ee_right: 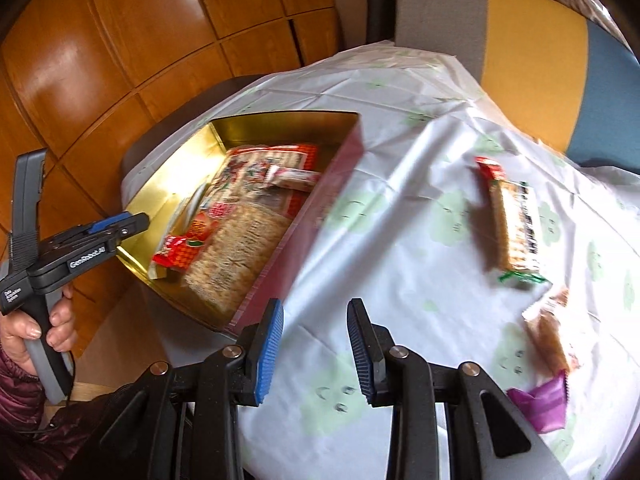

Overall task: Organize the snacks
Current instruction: 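Carry the small red candy into the gold tray and open the right gripper, then move the left gripper to the saltine cracker pack and grasp it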

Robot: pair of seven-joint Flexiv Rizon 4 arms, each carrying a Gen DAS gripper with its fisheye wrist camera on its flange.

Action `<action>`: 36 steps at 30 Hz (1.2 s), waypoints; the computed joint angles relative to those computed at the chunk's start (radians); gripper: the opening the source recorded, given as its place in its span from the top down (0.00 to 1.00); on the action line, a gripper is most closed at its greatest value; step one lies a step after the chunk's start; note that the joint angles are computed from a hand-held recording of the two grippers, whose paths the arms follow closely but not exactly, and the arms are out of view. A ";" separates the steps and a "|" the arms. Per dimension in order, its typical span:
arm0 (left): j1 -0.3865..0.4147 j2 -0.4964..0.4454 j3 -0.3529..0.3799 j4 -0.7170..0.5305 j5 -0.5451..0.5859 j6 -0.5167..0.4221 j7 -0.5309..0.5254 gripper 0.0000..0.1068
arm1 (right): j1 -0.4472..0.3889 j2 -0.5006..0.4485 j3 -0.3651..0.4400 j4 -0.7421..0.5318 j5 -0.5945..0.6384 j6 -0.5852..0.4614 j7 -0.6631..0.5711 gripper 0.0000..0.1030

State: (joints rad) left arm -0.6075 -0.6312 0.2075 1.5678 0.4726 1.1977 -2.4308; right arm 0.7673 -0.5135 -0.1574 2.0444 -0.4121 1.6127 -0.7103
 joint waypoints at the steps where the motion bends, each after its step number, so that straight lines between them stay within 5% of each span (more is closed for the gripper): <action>1: -0.002 -0.001 -0.002 -0.004 0.001 -0.003 0.003 0.68 | 0.014 0.011 -0.025 0.018 -0.002 0.002 0.007 0.68; 13: -0.025 -0.028 -0.034 -0.080 0.005 -0.054 0.071 0.66 | 0.281 0.136 -0.462 0.266 -0.041 0.023 0.093 0.67; 20: -0.037 -0.060 -0.060 -0.153 -0.010 -0.102 0.137 0.66 | 0.440 0.126 -0.700 0.365 0.079 0.004 0.129 0.66; 23: -0.039 -0.081 -0.078 -0.195 -0.029 -0.127 0.172 0.66 | 0.438 0.134 -0.713 0.361 0.125 -0.069 0.186 0.66; 30: -0.022 -0.166 -0.164 -0.336 -0.151 -0.173 0.333 0.66 | 0.422 0.156 -0.718 0.381 0.142 -0.044 0.245 0.66; 36: -0.067 -0.298 -0.168 -0.560 -0.212 -0.226 0.445 0.39 | 0.407 0.167 -0.704 0.379 0.104 -0.059 0.271 0.66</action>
